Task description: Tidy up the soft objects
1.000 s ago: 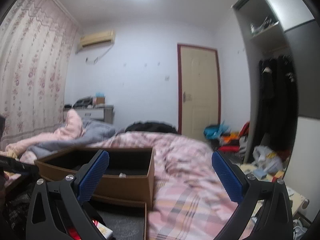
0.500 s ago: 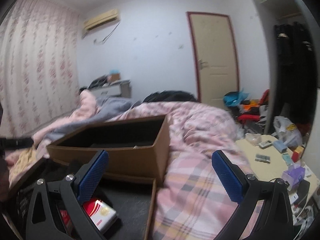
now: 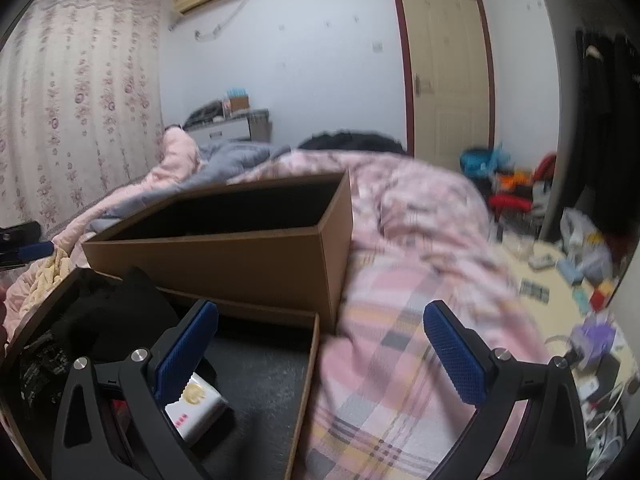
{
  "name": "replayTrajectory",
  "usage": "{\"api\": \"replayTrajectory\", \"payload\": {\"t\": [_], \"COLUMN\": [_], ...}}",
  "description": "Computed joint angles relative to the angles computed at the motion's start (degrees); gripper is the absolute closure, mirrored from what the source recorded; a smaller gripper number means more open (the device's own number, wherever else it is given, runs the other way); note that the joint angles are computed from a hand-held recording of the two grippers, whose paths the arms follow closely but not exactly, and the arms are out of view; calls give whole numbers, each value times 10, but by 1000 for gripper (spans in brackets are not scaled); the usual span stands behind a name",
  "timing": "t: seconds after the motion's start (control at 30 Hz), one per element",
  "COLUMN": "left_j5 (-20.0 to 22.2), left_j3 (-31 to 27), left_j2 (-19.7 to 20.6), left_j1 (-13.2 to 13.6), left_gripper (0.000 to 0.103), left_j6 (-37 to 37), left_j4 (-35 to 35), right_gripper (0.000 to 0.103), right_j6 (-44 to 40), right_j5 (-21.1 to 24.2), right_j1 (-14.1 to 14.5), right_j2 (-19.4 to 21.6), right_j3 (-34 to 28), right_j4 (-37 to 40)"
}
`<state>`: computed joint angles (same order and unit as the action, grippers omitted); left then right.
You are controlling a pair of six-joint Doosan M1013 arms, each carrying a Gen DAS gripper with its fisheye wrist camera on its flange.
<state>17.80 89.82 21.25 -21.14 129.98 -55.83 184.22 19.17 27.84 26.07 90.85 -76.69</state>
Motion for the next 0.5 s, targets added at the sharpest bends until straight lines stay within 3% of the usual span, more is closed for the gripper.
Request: {"api": "replayTrajectory", "payload": {"t": [0.17, 0.37, 0.5], "left_j5": [26, 38, 47], "left_j3": [-8, -17, -18], "left_j2": [3, 8, 7], "left_j1": [9, 10, 10], "left_gripper": [0, 1, 6], "left_j6": [-23, -88, -68], "left_j4": [15, 89, 88], "right_gripper": [1, 1, 1], "right_j6": [-66, -94, -105], "right_j5": [36, 31, 39], "right_j1": [12, 9, 11], "right_j2": [4, 3, 4], "right_j3": [-10, -12, -15], "right_j4": [42, 79, 84]}}
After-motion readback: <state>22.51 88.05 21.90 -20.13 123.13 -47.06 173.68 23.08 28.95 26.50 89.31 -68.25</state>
